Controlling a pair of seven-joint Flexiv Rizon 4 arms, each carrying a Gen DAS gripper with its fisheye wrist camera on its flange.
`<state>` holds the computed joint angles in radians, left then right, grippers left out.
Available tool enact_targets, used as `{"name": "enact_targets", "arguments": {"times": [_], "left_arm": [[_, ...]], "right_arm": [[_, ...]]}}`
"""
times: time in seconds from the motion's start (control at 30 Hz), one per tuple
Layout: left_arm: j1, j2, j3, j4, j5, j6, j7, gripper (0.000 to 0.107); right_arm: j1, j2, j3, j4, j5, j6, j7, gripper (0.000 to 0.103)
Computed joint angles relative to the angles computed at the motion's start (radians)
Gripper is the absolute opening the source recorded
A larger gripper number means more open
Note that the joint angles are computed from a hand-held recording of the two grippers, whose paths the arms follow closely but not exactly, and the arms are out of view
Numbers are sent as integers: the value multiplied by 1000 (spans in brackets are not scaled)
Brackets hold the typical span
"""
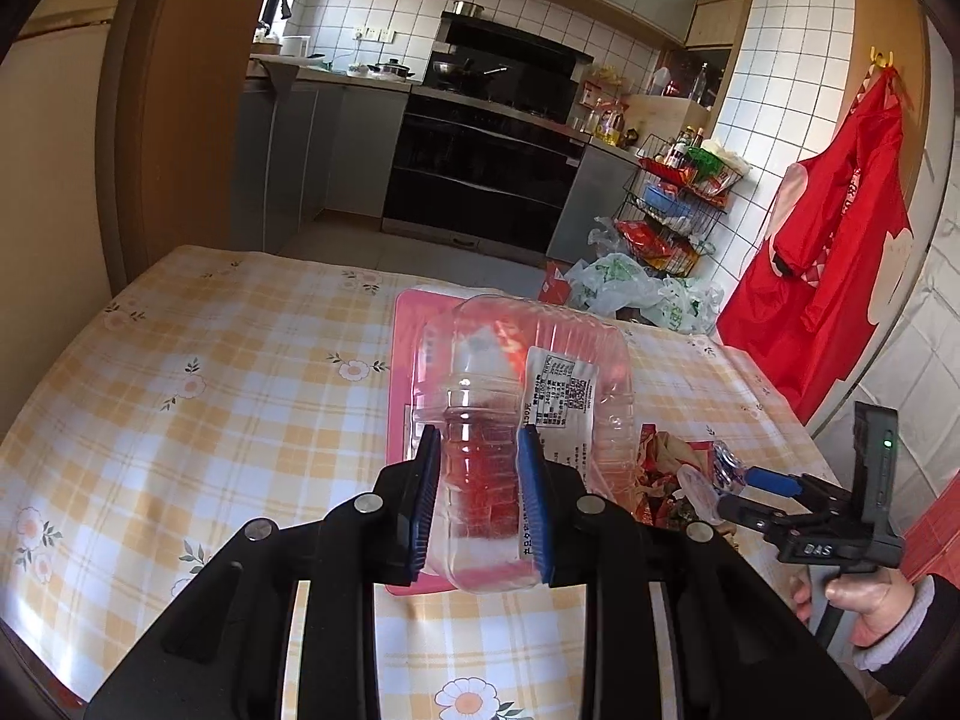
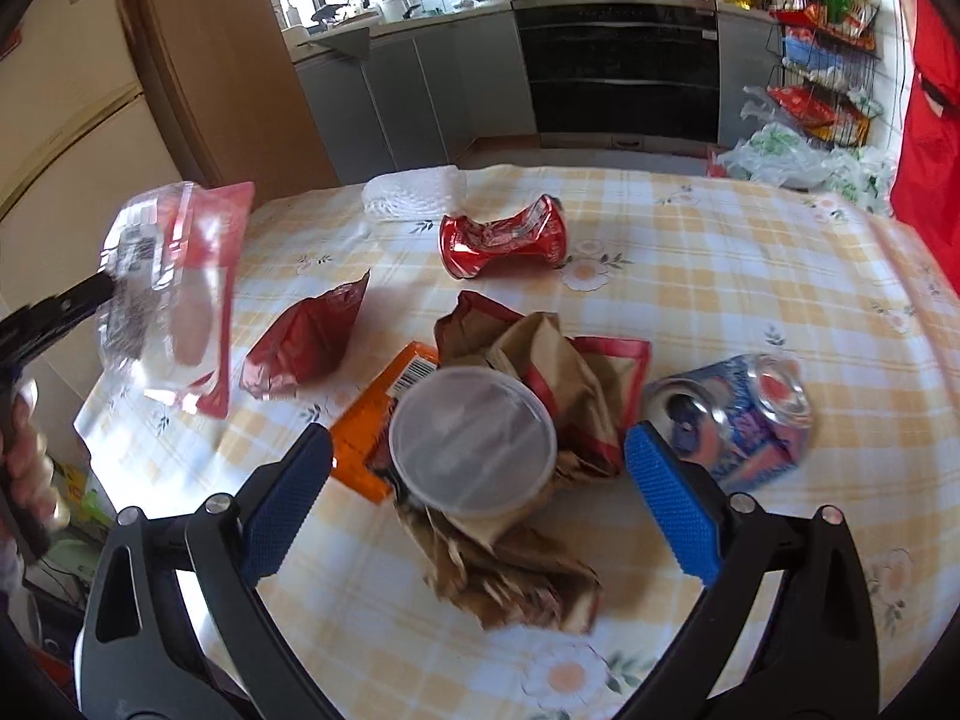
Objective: Collect trash
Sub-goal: 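Lift the pink meat tray with the left tool while the right tool grasps the clear lid, then carry the meat tray and clear lid over the bin and release both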
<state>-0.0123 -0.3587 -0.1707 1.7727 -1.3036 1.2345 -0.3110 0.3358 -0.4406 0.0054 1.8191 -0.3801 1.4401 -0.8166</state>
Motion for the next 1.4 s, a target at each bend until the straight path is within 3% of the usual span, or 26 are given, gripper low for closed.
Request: {"name": "enact_targets", "arguments": {"times": [0.1, 0.23, 0.63, 0.83, 0.97, 1.03, 1.17, 1.4], "left_arm": [[-2, 22, 0, 19, -35, 2, 20, 26], [-9, 41, 13, 34, -59, -9, 38, 26], [-53, 146, 64, 108, -139, -35, 113, 26], [-100, 240, 92, 182, -164, -30, 143, 26], [-139, 318, 114, 250, -171, -38, 160, 26], [-159, 357, 124, 287, -168, -39, 156, 26], [-207, 438, 135, 365, -177, -17, 165, 26], [-280, 574, 149, 517, -200, 10, 151, 26]], "right_arm": [[-8, -41, 24, -67, 29, -77, 4, 93], [-30, -67, 69, -120, 84, -168, -6, 71], [29, 57, -13, 43, 39, 8, 118, 67], [149, 207, -185, 209, -223, 108, 321, 67], [199, 337, -300, 317, -563, 150, 563, 67], [173, 393, -299, 345, -731, 149, 682, 67], [88, 494, -233, 394, -947, 136, 846, 67], [-37, 626, -101, 491, -1074, 116, 957, 67]]}}
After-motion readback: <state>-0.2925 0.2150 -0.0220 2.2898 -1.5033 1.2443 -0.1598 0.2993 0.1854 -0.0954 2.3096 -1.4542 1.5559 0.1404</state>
